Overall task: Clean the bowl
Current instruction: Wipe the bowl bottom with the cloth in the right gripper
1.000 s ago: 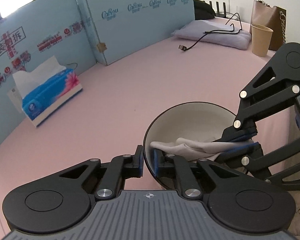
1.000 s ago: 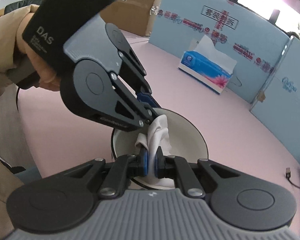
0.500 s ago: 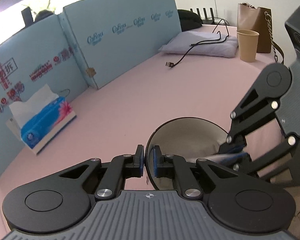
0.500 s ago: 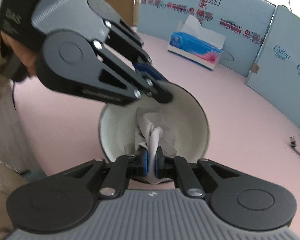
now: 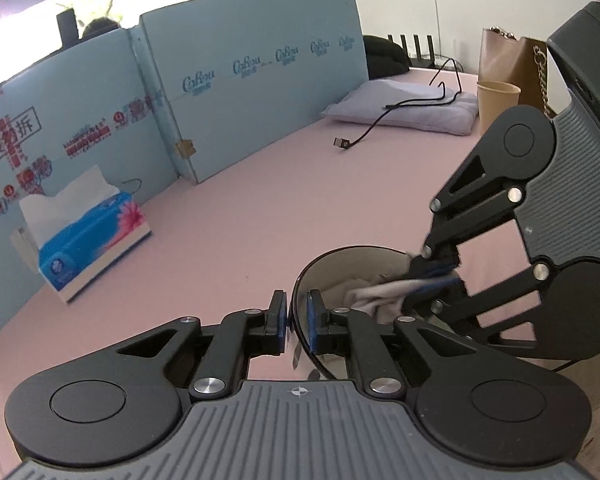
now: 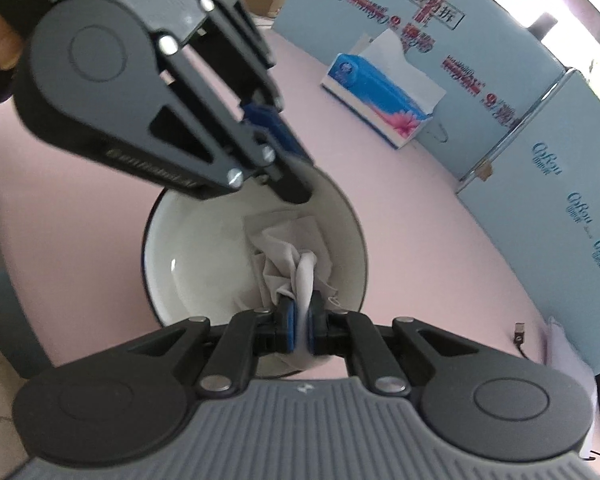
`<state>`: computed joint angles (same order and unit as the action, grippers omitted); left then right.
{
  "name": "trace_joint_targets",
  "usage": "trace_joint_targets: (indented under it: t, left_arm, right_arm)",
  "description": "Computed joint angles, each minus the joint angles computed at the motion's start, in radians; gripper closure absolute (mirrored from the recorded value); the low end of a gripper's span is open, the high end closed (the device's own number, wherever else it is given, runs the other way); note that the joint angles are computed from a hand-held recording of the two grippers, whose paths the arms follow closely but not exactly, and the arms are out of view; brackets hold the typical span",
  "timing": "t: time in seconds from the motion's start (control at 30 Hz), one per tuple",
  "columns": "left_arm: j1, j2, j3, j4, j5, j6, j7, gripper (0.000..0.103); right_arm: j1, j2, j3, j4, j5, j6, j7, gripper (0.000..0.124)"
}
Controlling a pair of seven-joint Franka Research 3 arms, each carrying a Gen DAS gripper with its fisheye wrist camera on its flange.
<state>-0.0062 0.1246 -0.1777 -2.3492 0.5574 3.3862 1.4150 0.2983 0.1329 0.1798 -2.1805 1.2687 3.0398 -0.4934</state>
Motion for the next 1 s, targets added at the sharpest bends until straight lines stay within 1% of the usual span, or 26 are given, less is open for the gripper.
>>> trace_joint_targets:
  t: [0.1,0.2,0.27,0.3,0.37,0.43,0.57,0.67,0.7,0.77,0.8,0.93,1.0]
  left_arm:
    - [0.034,0.004,-0.026,0.003,0.032,0.003,-0.028,0.088]
    - [0.071,0.009,-0.053,0.01,0.077,0.006,-0.067,0.088]
    - [0.081,0.014,-0.058,0.015,0.096,0.007,-0.085,0.088]
    - [0.086,0.016,-0.06,0.017,0.104,0.007,-0.093,0.088]
    - [0.076,0.019,-0.05,0.019,0.104,0.007,-0.092,0.088]
    - [0.081,0.023,-0.052,0.022,0.112,0.004,-0.097,0.088]
    - [0.071,0.025,-0.042,0.02,0.108,0.007,-0.087,0.087]
    - [0.127,0.03,-0.085,0.026,0.164,0.018,-0.13,0.087]
    - [0.13,0.03,-0.087,0.028,0.175,0.019,-0.139,0.087]
    - [0.127,0.028,-0.081,0.025,0.189,0.025,-0.148,0.086]
    - [0.124,0.028,-0.077,0.024,0.193,0.026,-0.152,0.086]
    - [0.118,0.029,-0.066,0.025,0.209,0.028,-0.167,0.086]
    - [0.133,0.031,-0.076,0.027,0.232,0.029,-0.187,0.085]
  right_arm:
    - [-0.007,0.004,0.009,0.021,0.086,-0.007,-0.079,0.119]
    - [-0.007,0.009,0.006,0.054,0.194,-0.037,-0.181,0.119]
    - [0.004,0.01,-0.004,0.058,0.203,-0.042,-0.193,0.119]
    - [0.008,0.011,-0.01,0.057,0.193,-0.045,-0.184,0.119]
    - [0.01,0.009,-0.026,0.043,0.113,-0.062,-0.102,0.119]
    - [0.007,0.003,-0.034,0.027,0.047,-0.077,-0.033,0.119]
    - [-0.006,-0.025,-0.058,-0.016,-0.149,-0.158,0.168,0.119]
    - [-0.013,-0.028,-0.07,-0.022,-0.283,-0.206,0.29,0.118]
    - [-0.013,-0.025,-0.065,-0.022,-0.296,-0.195,0.299,0.118]
    - [-0.01,-0.012,-0.053,-0.016,-0.311,-0.145,0.308,0.119]
    - [-0.014,-0.008,-0.046,-0.012,-0.306,-0.137,0.305,0.119]
    - [-0.024,0.008,-0.012,0.004,-0.242,-0.092,0.246,0.119]
    - [-0.03,0.015,0.0,0.013,-0.203,-0.083,0.215,0.119]
